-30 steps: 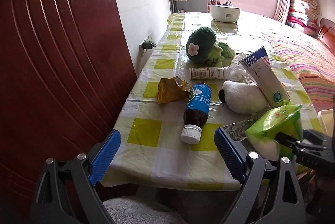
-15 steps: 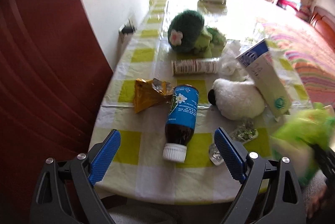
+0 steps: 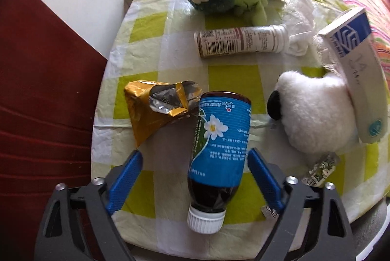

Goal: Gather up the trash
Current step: 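Carry the tissue pack toward the bin with the right gripper while the left gripper grasps the blue bottle, then open the right gripper over the cream bin to drop the tissue pack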

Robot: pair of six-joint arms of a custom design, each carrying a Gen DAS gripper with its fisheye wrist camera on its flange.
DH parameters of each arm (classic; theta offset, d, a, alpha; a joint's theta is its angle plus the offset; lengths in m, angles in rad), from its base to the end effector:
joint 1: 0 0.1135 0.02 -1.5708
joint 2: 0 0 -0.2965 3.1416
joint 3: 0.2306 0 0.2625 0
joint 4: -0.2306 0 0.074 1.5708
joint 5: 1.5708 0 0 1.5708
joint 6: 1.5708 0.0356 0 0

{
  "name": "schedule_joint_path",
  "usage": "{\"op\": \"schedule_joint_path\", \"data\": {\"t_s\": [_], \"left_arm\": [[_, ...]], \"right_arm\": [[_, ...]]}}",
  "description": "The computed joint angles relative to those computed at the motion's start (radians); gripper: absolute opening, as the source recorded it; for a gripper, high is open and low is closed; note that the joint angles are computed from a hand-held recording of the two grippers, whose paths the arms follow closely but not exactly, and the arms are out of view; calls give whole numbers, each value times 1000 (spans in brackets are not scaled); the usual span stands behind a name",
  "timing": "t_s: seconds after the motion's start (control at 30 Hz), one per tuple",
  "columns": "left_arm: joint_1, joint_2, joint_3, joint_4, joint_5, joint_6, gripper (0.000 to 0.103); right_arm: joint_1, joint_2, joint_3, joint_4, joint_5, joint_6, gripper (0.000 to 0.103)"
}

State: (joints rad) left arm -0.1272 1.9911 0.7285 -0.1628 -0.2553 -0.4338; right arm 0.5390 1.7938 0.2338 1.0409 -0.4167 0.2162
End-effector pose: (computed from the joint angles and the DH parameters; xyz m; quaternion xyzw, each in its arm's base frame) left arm 0.2902 -0.0280 0.0516 -0.1602 0.9762 0.1021 0.1044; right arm 0.1993 0.1360 0.0949 -0.2385 0.8185 0.3474 0.3905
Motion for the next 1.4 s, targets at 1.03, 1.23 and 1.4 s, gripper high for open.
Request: {"op": "schedule_joint_path", "data": {"t_s": [1.03,1.23,1.4], "left_arm": [[-331,-379,-65,-60,-192,-149,42],[-443,-375,1,-70,-183,-157,42],[-533,-334,75,-71,-176,-149,41]], "right_arm": [[-338,-73,-85,44,-15,-27,24],[-481,-76,-91,25,-3,-65,24],[-572,-22,-77,44,40,-104,24]]}}
